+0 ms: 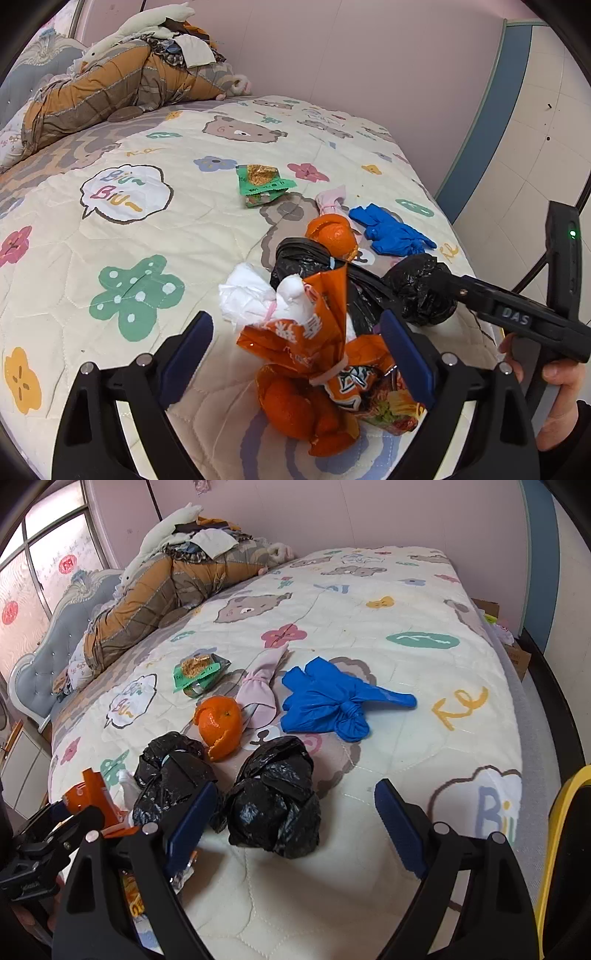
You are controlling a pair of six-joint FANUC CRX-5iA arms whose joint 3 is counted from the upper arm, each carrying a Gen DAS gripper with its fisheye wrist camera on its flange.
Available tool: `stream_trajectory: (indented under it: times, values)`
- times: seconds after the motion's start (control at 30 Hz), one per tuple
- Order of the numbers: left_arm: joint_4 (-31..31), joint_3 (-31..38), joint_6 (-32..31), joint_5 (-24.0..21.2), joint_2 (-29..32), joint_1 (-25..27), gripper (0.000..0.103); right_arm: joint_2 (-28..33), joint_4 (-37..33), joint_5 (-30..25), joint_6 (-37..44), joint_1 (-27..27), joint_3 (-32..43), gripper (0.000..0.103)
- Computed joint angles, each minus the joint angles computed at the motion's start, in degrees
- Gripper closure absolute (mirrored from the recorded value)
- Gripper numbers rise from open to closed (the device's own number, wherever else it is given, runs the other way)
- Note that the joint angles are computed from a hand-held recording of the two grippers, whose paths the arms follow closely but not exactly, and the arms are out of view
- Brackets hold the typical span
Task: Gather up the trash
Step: 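Move the left tool to the orange snack bags while the right tool approaches a black plastic bag, then close the left tool on the orange snack bags while the right tool grasps the black bag, then carry the snack bags and black bag over the yellow-rimmed bin with both tools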
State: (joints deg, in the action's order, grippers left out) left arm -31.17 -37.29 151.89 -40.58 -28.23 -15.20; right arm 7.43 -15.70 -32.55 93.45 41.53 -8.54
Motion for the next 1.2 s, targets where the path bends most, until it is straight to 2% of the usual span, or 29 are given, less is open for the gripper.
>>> stream_trajectory:
  times: [0.1,0.2,0.27,0.33,0.43,0.53,0.8,1.2]
  values:
    - [-4.2,1.5,4.3,-1.8,1.5,-2.9,0.021,1.3,1.8,1.4,-2.0,0.9,-0.1,0.026]
    - [-4.3,1.8,4.3,-1.4,2.5,-2.9,0.03,2.2,3.8,2.9,-3.8,1.8,-0.5,0.031]
    - [-5.1,2.5,4.9,-2.1,3.5,-3.7,0.04,2.6,3.9,3.4,-3.5,2.1,-0.6,0.038]
    - [-6.1,3.3,5.9,-3.2,4.6,-4.6,0.054,3.0,3.3,3.7,-2.5,2.0,-0.6,0.049]
    - [-6.4,3.2,6.3,-2.7,4.6,-4.9,0.061,3.7,0.1,1.6,0.7,1.1,0.9,0.06]
    - [-6.0,3.1,5.9,-2.3,4.4,-4.9,0.067,3.5,-0.8,1.5,1.6,0.8,1.0,0.065]
    - [-5.1,2.6,6.0,-3.2,2.1,-5.0,0.071,1.5,-3.9,1.3,4.8,-0.2,0.1,0.07]
    - [-9.4,4.6,11.5,-10.6,-0.1,-10.6,0.071,-5.5,-11.7,3.5,13.0,-2.7,-3.0,0.07]
